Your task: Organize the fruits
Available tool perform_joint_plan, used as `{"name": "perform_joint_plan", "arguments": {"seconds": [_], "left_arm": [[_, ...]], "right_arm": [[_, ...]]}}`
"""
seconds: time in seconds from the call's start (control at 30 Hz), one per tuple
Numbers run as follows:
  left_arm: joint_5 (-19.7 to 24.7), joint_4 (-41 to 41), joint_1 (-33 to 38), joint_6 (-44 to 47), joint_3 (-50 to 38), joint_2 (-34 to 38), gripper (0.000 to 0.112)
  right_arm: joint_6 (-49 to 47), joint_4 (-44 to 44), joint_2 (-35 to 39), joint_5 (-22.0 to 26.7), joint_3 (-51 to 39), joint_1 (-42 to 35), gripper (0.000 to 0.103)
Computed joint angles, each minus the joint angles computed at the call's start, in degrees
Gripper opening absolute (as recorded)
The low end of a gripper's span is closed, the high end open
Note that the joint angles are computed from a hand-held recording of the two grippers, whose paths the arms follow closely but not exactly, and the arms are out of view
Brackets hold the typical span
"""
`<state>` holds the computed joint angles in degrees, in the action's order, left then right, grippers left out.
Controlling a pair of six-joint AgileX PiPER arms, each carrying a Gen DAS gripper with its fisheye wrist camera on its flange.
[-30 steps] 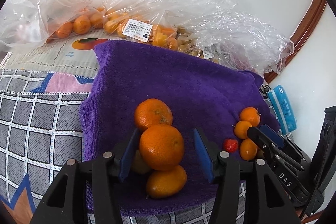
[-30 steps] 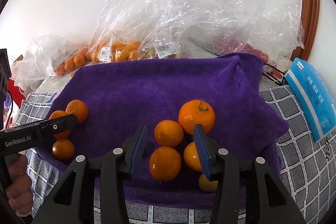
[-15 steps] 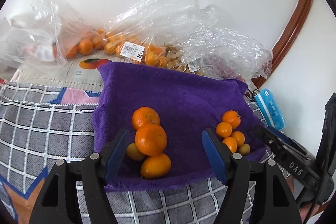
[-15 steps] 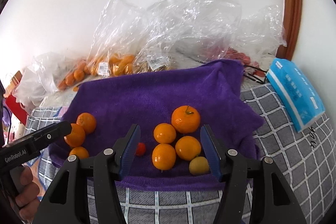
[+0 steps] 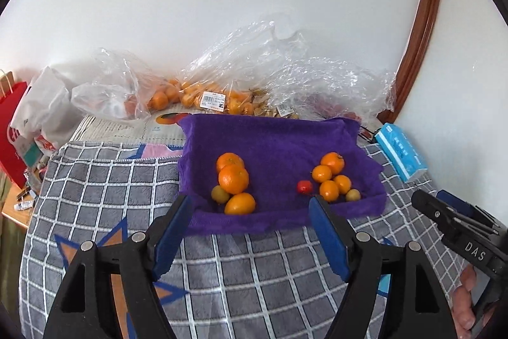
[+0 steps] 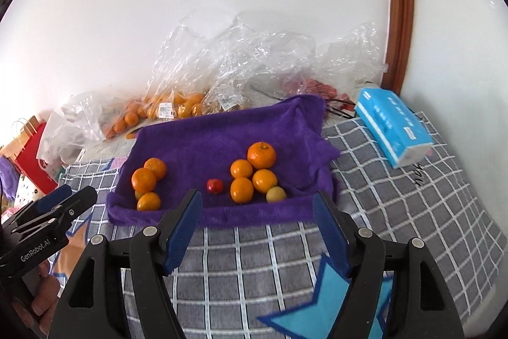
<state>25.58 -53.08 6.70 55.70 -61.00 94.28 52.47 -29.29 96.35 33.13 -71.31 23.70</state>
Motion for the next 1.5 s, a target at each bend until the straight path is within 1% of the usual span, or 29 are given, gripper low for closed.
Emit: {"name": "perform_joint_plan", "arguments": {"seconds": [0.03, 0.07, 0.1, 0.2, 0.3, 0.33, 0.4, 0.47, 0.53, 0.6, 0.73, 0.77, 0.87, 1.07, 1.23, 1.5], "left_arm": [[0.7, -0.6, 0.5, 0.7, 1.3, -1.5, 0.079], [1.3, -0.9, 0.7, 1.4, 2.2, -2.5, 0.080], [1.5, -0.8, 1.0, 2.0, 3.6, -4.2, 0.080], [1.0, -2.8, 1.7, 4.8, 8.1, -8.8, 0.086], [0.8, -5.4, 2.8, 8.6, 11.9, -12.7, 0.090], [0.7, -6.6, 3.2, 10.2, 13.0, -13.7, 0.093], [0.3, -10.2, 3.9, 14.8, 15.7, -16.0, 0.094], [-1.1, -12.2, 3.9, 17.7, 17.6, -17.3, 0.094], [-2.2, -12.8, 3.7, 18.6, 19.1, -18.5, 0.094], [-1.3, -13.3, 4.4, 19.3, 19.9, -19.2, 0.094], [-0.7, -14.5, 5.9, 19.9, 21.5, -21.0, 0.094], [0.0, -14.6, 6.5, 20.0, 21.6, -21.4, 0.094], [1.3, -13.2, 7.3, 18.7, 21.7, -22.2, 0.094], [1.7, -12.6, 7.9, 17.6, 22.2, -23.7, 0.094], [1.2, -10.7, 7.0, 15.5, 22.1, -24.2, 0.094], [0.9, -10.5, 6.6, 15.1, 22.5, -24.5, 0.095]], "right_arm": [[1.0, -1.2, -1.1, 0.6, 0.8, 0.6, 0.072], [3.3, -3.7, -2.7, 1.2, 2.3, 1.7, 0.077], [6.1, -6.7, -4.2, 2.0, 3.7, 3.1, 0.085], [14.0, -14.8, -8.1, 4.4, 7.6, 7.3, 0.094], [18.7, -18.5, -10.3, 7.0, 9.9, 10.2, 0.100], [19.9, -19.3, -10.7, 8.5, 10.4, 11.2, 0.100], [22.4, -20.7, -11.6, 10.4, 11.6, 12.9, 0.100], [24.7, -21.7, -12.8, 10.4, 13.3, 13.9, 0.101], [26.9, -22.3, -13.8, 10.2, 14.9, 14.5, 0.101], [28.8, -22.7, -14.8, 10.4, 16.3, 15.3, 0.101], [30.6, -22.5, -17.4, 10.1, 18.5, 16.3, 0.101], [30.6, -22.4, -17.8, 10.4, 18.7, 16.6, 0.101], [31.5, -23.1, -18.7, 12.5, 18.7, 18.0, 0.101], [31.3, -22.6, -20.1, 12.9, 19.1, 18.0, 0.101], [31.4, -22.6, -21.1, 12.9, 19.7, 17.8, 0.101], [31.8, -22.8, -21.4, 14.0, 19.8, 18.5, 0.101]]}}
